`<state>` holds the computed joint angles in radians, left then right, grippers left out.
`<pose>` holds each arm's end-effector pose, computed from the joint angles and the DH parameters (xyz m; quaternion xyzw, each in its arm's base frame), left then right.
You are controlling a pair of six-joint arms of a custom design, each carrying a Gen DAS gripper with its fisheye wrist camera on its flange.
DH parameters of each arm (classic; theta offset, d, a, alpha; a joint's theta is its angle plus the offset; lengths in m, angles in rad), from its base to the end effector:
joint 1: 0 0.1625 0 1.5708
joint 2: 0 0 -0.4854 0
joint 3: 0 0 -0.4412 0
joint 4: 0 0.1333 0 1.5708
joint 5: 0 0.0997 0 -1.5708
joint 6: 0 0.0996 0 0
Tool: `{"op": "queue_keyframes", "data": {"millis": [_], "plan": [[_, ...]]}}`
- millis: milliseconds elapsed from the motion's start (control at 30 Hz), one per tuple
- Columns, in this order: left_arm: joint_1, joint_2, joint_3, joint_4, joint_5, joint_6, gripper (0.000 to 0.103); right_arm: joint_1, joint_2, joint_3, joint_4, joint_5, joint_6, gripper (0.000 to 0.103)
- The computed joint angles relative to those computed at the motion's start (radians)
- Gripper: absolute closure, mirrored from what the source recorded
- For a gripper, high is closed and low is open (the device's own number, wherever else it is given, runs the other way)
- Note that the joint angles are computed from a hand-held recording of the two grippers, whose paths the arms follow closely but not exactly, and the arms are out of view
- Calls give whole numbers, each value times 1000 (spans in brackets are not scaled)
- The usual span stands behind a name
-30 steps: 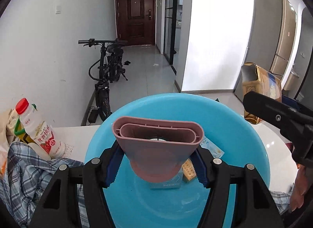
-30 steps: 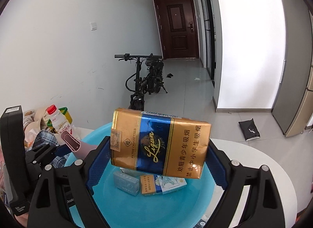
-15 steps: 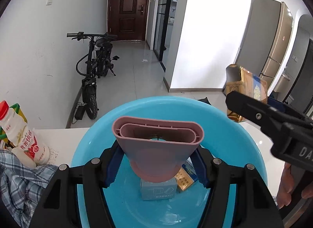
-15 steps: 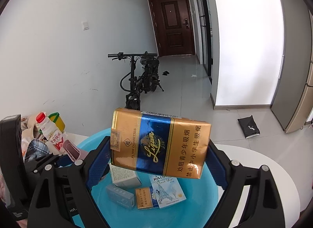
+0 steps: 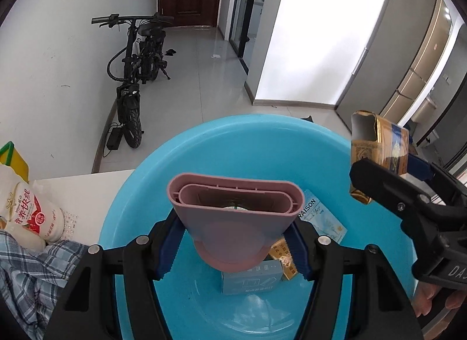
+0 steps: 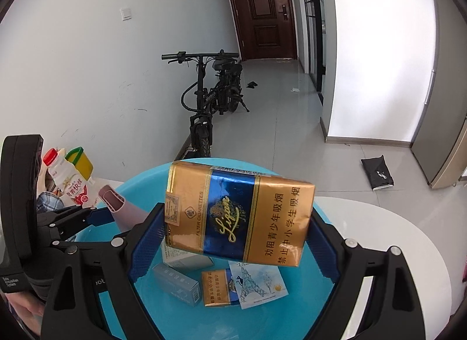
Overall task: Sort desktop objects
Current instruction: 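Lift the pink cup and Liqun box and carry both over the blue basin, then open the left tool dropping the pink cup into the basin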
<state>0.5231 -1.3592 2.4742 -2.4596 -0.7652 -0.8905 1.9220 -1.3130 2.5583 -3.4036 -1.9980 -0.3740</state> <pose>-0.2248 -0.3665 0.1513 0.1159 0.9078 -0.2623 0.3061 0.2234 -0.3421 0.1936 0.2744 -0.8964 0.2806 0.2061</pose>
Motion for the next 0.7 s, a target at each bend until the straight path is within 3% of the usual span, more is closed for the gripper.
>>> {"op": "queue_keyframes", "data": {"millis": [267,400,567,700], "plan": [[3,73,-53,62,34,42,36,-20,2,-9,48,-4,27,15],[61,92,-75,11,-60,127,36,-44,-15,-12,79,7,52,15],[128,123,-105,4,-154,152,36,-64,-20,-21,118,12,74,15],[146,132,-114,8,-155,136,36,-78,-29,-21,136,22,82,15]]}}
